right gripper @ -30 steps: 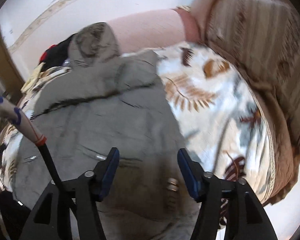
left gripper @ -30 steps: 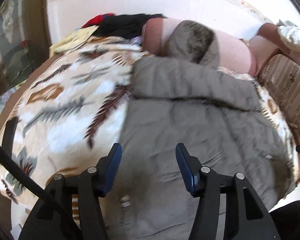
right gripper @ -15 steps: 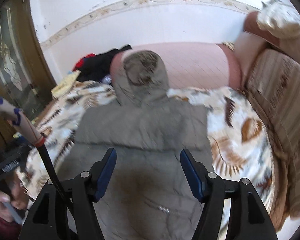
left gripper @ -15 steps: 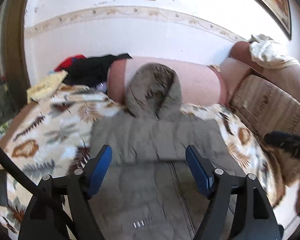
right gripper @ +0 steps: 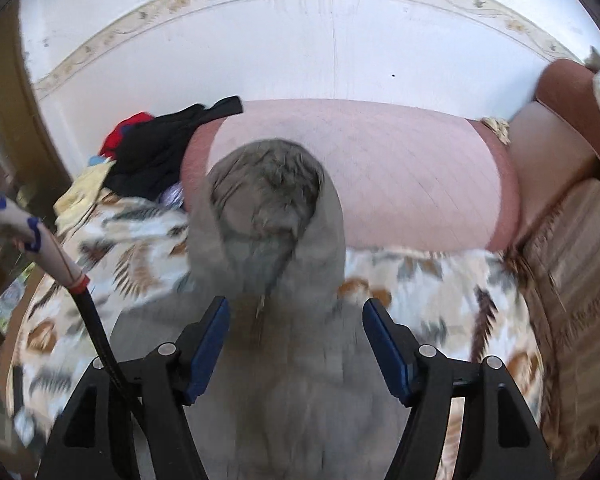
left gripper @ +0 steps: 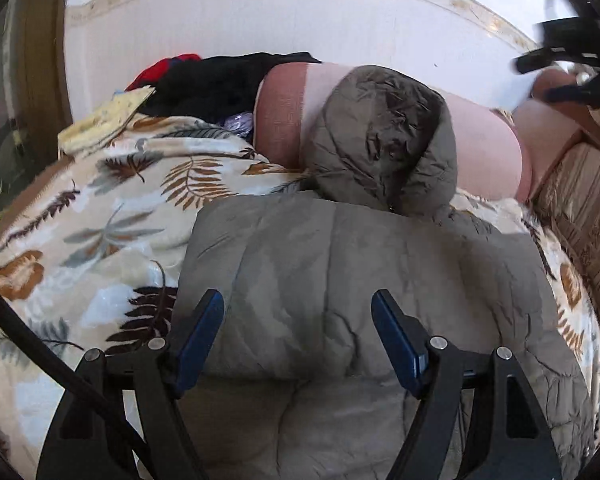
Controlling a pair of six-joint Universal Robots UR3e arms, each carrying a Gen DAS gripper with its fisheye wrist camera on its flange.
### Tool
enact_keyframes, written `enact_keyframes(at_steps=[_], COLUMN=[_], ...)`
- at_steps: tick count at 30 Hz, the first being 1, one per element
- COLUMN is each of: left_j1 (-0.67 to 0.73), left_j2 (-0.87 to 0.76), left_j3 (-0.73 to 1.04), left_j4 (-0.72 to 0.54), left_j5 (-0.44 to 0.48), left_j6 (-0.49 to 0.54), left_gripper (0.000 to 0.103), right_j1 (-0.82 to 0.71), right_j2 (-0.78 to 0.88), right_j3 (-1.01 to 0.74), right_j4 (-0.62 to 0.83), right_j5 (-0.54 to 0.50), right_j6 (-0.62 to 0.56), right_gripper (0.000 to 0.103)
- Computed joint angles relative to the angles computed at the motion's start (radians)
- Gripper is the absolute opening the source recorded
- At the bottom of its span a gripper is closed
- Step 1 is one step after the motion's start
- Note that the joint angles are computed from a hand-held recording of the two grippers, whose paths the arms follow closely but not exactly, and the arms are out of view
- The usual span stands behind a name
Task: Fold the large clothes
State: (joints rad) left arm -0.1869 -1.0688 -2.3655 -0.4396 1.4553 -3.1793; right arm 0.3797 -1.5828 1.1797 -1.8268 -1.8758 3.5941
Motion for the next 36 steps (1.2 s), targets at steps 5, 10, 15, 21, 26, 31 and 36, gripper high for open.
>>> enact_keyframes(at_steps=[5,10,15,21,26,31,36], left_j1=[0.008,-0.013,-0.049,-0.033,0.003,0.112,0.296], left_j2=[-0.094,-0.156,-0.24,-0.248,-0.194,-0.049,0.164], left_j3=[-0.01,-0.004,0.026,0.037,0.023,0.003,-0.021], left_j4=[0.066,0.103,0.129,0.117,0.102,0.036,-0.063], left_j5=[-0.012,-0.024,-0.001,-0.015,-0.031,-0.092,-0.188], left_j6=[0.027,0.037,0.03,0.033,0.024,0.028,0.031], left_gripper=[0.075,0.075,0.075,0.075,0.076,0.075,0.075], right_j1=[-0.108,-0.174,-0.23,-0.225,-0.18,0.005,0.324], right_j2=[0.277,0.519,0.649,0.595,0.243,-0.122,-0.345], right_j3=[-0.207,-0.425,-0.497,-0.356,0.066,0.405,0.673], right_j4=[-0.07,-0.059,-0.081,-0.167,-0.394,-0.474,-0.475], right_j5=[0.012,-0.015,0.007,-0.007,0.015,-0.048,-0.229], right_j6=[-0.074,-0.093,-0.087,-0.119,-0.144,-0.118,0.107], right_gripper=[0.073,0.073,0.073,0.01,0.009,0.009,0.009])
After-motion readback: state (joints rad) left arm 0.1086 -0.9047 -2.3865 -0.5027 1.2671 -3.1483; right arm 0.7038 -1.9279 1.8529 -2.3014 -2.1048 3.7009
